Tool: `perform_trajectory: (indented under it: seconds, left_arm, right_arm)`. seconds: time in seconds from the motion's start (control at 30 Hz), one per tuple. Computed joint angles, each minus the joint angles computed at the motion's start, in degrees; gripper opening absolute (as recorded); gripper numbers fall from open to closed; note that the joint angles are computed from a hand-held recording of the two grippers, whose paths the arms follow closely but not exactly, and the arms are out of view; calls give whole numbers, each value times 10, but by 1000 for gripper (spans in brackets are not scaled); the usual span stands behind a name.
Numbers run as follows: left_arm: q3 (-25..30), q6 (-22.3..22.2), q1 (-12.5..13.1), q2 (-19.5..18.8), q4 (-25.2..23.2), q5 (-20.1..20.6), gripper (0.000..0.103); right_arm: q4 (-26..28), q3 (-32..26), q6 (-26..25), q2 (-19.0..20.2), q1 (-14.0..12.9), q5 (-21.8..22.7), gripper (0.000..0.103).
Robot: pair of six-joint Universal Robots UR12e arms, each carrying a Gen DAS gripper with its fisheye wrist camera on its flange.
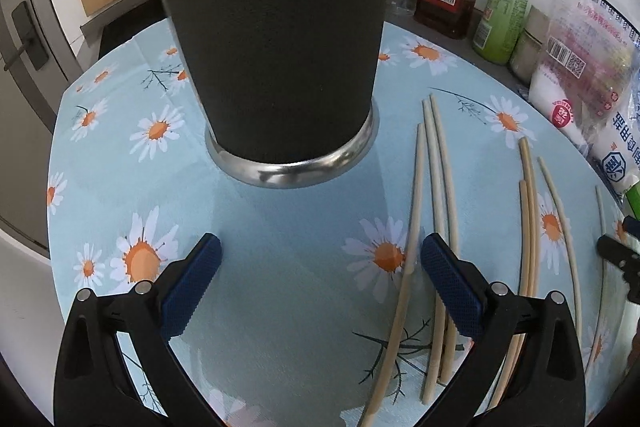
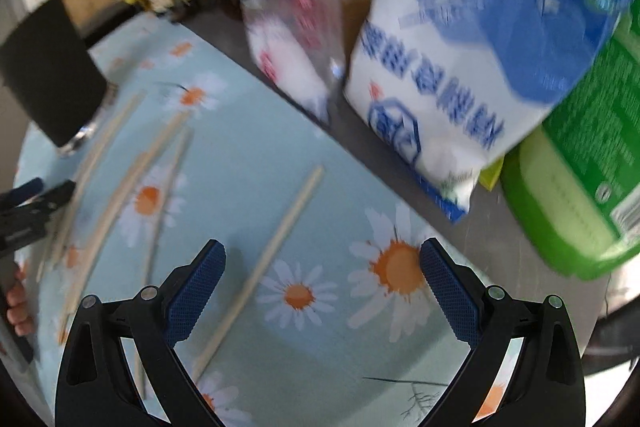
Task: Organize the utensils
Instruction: 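Lower both tools to the table and close each on another chopstick, then raise the left tool's chopstick over the holder while the right tool inserts its chopstick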
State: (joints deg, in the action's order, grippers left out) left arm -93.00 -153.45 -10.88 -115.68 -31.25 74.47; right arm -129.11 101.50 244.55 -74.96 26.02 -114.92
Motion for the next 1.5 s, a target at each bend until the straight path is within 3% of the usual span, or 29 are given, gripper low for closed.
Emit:
perform_trajectory:
  seconds: [0.17, 0.23, 0.3, 0.33, 0.37, 0.4, 0.43, 0.53, 0.67, 0.83, 1.1, 1.5]
  left_arm:
    - [3, 7, 0, 2, -13, -2, 92]
    - [1, 19, 1, 5, -16, -11, 80]
    - [-3, 32, 2, 8, -13, -24, 52]
    - [-2, 30, 2, 9, -18, -25, 45]
    - [-2, 27, 1, 10, -19, -23, 27]
    - [0, 28, 2, 11, -27, -28, 10]
    - [2, 30, 2, 11, -39, -32, 7]
    - [-3, 33, -3, 14, -31, -16, 6]
    - [-3, 17, 3, 19, -55, -29, 6]
    - [-10, 2, 7, 27, -67, -30, 5]
    - [-36, -50, 14, 50, -58, -23, 5]
    - [-91, -133, 26, 107, 12, 26, 5]
  right_arm:
    - [53, -21, 61, 6, 3, 2, 94]
    - [57, -21, 65, 6, 2, 6, 93]
    - [57, -21, 64, 7, 3, 4, 87]
    - [55, -23, 59, 7, 5, 3, 73]
    - [52, -26, 51, 8, 8, 0, 61]
    - [50, -30, 45, 10, 9, 0, 39]
    - [43, -32, 32, 12, 10, 4, 23]
    - [34, -37, -9, 16, 10, 10, 5]
    - [-11, -19, -15, 7, -2, 45, 5]
    - [-109, 27, -29, -18, -26, 125, 5]
    - [-148, 38, -90, -39, -28, 134, 5]
    - [-208, 11, -223, -41, -33, 155, 5]
